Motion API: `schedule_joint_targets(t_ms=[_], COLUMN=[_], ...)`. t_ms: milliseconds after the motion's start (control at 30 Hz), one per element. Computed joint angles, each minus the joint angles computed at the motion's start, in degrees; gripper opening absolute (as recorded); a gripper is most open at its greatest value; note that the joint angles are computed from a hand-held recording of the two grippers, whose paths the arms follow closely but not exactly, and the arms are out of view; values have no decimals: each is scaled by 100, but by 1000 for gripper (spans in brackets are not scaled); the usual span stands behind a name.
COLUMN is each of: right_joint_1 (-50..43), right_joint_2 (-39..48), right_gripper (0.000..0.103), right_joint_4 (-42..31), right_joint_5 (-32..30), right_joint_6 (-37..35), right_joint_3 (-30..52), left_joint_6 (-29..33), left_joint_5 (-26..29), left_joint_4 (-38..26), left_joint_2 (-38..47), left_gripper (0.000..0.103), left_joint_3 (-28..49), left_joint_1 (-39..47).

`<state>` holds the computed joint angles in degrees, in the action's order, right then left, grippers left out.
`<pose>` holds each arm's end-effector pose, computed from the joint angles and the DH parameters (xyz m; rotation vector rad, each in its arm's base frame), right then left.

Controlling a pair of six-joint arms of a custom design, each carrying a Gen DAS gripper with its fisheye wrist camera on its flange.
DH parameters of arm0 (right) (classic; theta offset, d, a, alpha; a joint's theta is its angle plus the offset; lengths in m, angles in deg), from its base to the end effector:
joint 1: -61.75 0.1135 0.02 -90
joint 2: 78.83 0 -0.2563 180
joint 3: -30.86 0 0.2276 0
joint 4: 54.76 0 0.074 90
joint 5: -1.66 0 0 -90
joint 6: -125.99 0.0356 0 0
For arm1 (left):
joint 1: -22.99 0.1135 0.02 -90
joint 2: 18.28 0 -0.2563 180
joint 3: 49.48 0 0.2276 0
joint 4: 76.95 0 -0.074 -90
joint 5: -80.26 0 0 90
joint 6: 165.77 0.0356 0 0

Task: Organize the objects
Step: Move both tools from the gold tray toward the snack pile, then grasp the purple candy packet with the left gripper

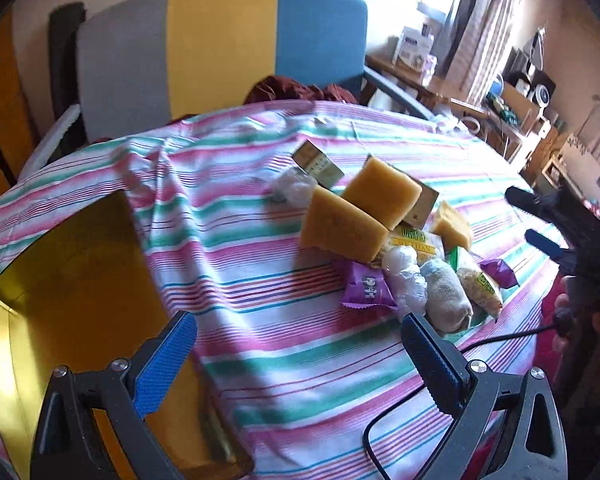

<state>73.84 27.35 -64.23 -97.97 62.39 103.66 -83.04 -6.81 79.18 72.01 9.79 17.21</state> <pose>0.3522 0.0815 0.1602 0.2083 2.3571 0.5282 0.2778 -0.0299 0.1629 -0.0124 2.5341 -0.1555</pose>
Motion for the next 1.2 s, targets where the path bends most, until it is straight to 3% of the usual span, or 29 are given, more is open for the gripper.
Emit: schedule_joint_targets(t_ms=[100,167,433,567,600,700,967,1200], right_joint_1=[-14,-19,-168,-237,-254,-324,-274,43], right_joint_2=[6,30,119,152,154,148,334,689], right_gripper=[101,101,101,101,101,98,69,54], right_joint_4=[-1,-8,-21,-8,-3,52,-274,-914], right_joint_5=[-102,-158,-314,-324,-311,-287,-589,-1227], right_joint_6=[-6,-29,55,135,151,227,54,-568], right_joint_3=[12,46,100,109,105,78,332,825], left_joint_6=[105,167,310,476,491,400,381,358], left_joint_5=[-187,-257,-311,-136,-89,1,-315,-375], left_joint_4=[160,141,-22,-269,-306,176,1265,1277], left_joint_2=[603,1029,2193,2731,2844,2776,2001,1764], left_gripper=[98,87,83,45,42,39,34,33], left_joint_3=[337,632,1636,2146,2215,1799,277,10], left_joint_1=[-239,-352,-700,-766,-764,-688,-784,-770])
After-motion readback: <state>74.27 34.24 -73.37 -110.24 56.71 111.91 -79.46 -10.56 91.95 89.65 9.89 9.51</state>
